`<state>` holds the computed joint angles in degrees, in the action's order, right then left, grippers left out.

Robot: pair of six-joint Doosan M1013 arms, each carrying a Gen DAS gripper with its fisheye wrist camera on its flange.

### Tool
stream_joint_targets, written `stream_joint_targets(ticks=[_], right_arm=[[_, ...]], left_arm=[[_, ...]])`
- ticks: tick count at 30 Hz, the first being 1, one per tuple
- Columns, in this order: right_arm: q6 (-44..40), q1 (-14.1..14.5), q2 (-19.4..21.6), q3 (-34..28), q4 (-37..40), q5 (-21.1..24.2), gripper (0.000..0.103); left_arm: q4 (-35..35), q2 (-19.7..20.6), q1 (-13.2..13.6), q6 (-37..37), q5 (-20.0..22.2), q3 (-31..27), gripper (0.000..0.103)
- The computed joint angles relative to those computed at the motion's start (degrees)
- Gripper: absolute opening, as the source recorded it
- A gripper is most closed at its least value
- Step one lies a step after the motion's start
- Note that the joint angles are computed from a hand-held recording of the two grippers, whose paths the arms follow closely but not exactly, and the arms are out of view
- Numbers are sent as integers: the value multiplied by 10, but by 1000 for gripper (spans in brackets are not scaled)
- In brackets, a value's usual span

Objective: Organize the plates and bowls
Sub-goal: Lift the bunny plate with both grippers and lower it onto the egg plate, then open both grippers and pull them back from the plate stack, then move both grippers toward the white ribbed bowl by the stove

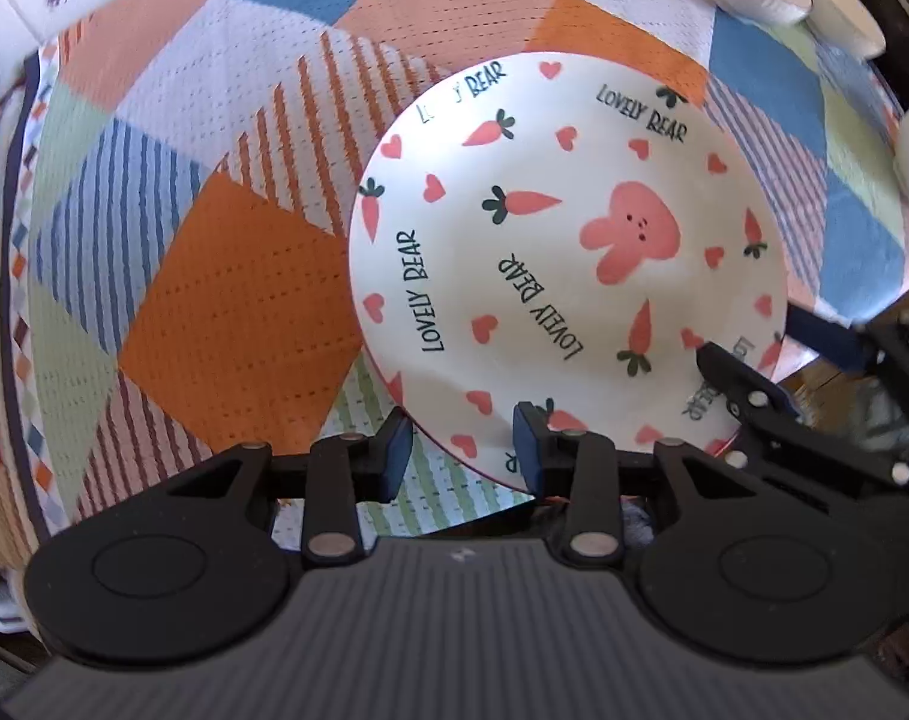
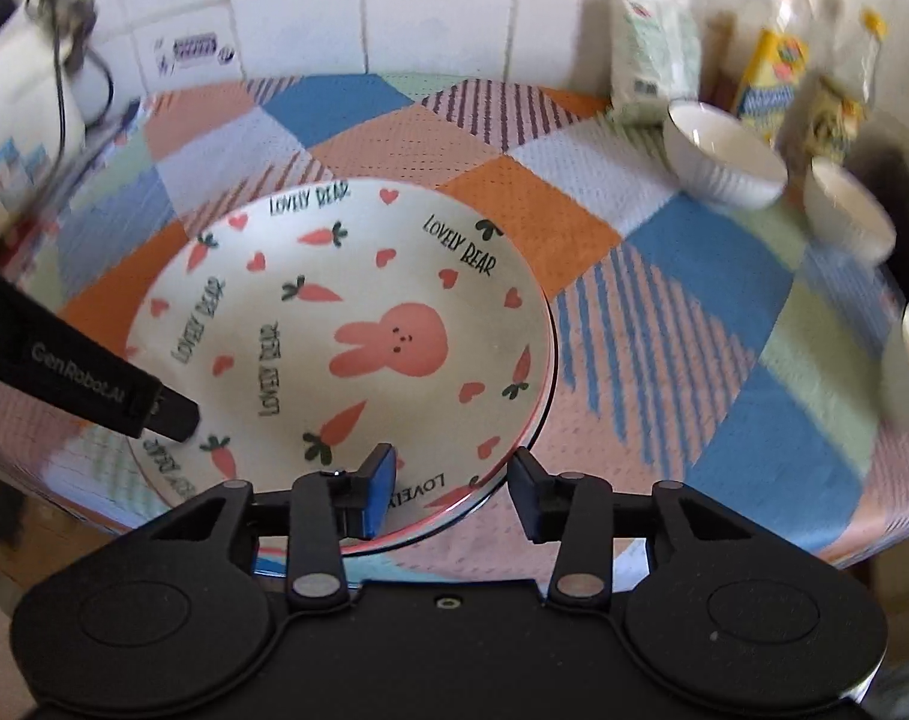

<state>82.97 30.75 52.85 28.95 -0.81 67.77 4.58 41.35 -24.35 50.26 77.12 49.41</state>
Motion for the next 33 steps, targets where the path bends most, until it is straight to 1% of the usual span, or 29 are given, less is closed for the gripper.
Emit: stream_joint_targets(ticks=[2, 3, 5, 6, 8, 10, 12, 13, 15, 17, 18, 20, 21, 23, 25, 29, 30, 31, 33], right_arm=[[-1, 2, 4, -6, -7, 2, 54], [-4, 2, 2, -4, -7, -2, 54], [-1, -2, 1, -4, 7, 1, 54], [9, -3, -2, -2, 12, -1, 52], [22, -6, -18, 20, 17, -26, 53], [26, -9, -35, 46, 23, -55, 55], [43, -13, -50, 65, 24, -81, 60], [51, -16, -58, 75, 29, -95, 60], [65, -21, -74, 99, 36, -123, 62], [79, -26, -89, 121, 38, -149, 64], [85, -29, -92, 125, 38, -152, 67], [97, -33, -96, 124, 30, -143, 67], [104, -35, -100, 128, 27, -145, 67], [105, -40, -109, 136, 31, -149, 67], [101, -45, -118, 147, 27, -160, 68], [85, -54, -135, 170, 9, -192, 74], [77, -57, -137, 174, 12, -199, 76], [64, -62, -139, 177, 19, -205, 78], [22, -72, -142, 182, 45, -215, 91]], left_arm=[[1, 1, 0, 0, 4, -3, 35], [0, 0, 0, 0, 6, -4, 35], [4, -2, -1, -1, 8, -6, 34], [9, -5, -2, 2, 6, -6, 35], [27, -12, -7, 6, 0, -7, 37], [41, -12, -11, 16, 10, -20, 41], [52, -12, -15, 24, 18, -32, 43], [56, -13, -17, 28, 19, -37, 47], [60, -14, -20, 37, 25, -47, 50], [55, -13, -23, 54, 37, -62, 51], [49, -11, -23, 65, 43, -71, 51], [42, -13, -26, 80, 41, -83, 53], [40, -12, -28, 87, 42, -92, 56], [43, -6, -32, 100, 48, -113, 57], [50, 6, -37, 109, 63, -141, 59], [63, 39, -46, 120, 95, -206, 64], [67, 50, -49, 122, 104, -226, 68], [72, 63, -52, 126, 118, -251, 74], [86, 100, -59, 129, 159, -321, 81]])
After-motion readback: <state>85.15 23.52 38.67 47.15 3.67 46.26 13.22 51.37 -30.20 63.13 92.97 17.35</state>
